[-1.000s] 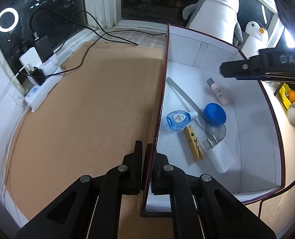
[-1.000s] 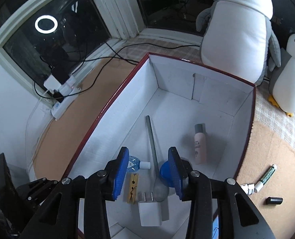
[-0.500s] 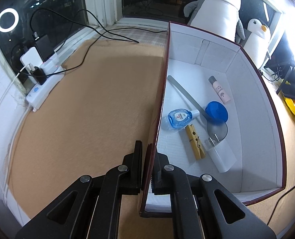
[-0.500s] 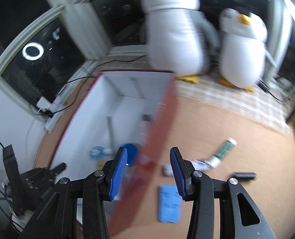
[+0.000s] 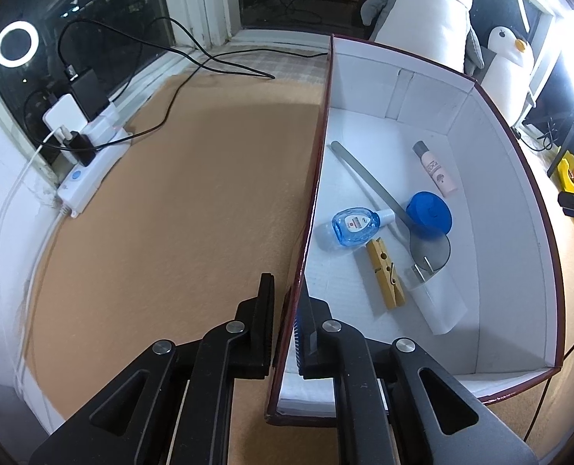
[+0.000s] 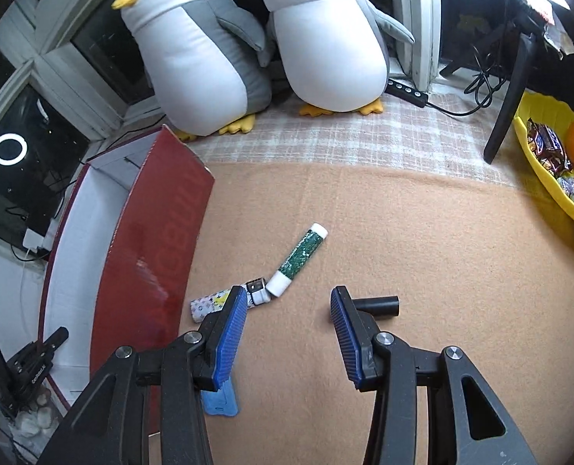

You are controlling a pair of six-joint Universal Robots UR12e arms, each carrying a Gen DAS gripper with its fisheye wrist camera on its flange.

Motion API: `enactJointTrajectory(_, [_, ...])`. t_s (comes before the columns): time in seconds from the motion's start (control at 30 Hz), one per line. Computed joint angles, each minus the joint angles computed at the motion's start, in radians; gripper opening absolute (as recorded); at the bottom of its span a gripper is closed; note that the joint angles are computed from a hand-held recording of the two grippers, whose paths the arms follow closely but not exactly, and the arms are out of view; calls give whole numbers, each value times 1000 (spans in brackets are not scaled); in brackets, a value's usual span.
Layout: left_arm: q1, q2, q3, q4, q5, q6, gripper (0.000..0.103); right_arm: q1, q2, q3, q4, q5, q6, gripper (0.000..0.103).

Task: Organize rigid objects
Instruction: 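Move the right gripper to the green glitter glue stick, then close the right gripper on the glue stick and lift it upright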

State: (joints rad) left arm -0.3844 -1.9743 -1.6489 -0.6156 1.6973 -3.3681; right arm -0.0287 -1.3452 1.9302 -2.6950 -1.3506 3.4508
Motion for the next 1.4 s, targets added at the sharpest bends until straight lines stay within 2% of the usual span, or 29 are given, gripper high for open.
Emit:
enactJointTrajectory(0.13, [-3,-1,4,-9,11,-6,15,-4,31,-29,30,15,9,41])
enactJointTrajectory(0.33, [-7,-2,9,-22,28,-14,16,-10,76,-70,77,51,26,41])
enactJointTrajectory(0.77, [-14,-9,24,-46,47,-24,16,-4,131,-124,147,34,19,41])
enactJointTrajectory(0.83, [-14,-9,23,-46,46,-23,16,0,136,-129,151,21,12,39])
enactJointTrajectory(1.0, [-14,-10,24,-46,47,-24,16,11,146,-143,184,-5,-20,25])
enactJointTrajectory(1.2, [-15,-11,27,-47,43,-25,16,24,149,-160,222,-39,-66,15])
enactJointTrajectory(1.4, [-14,-7,20,-35,35,-25,16,30,139,-145,218,-53,-71,14])
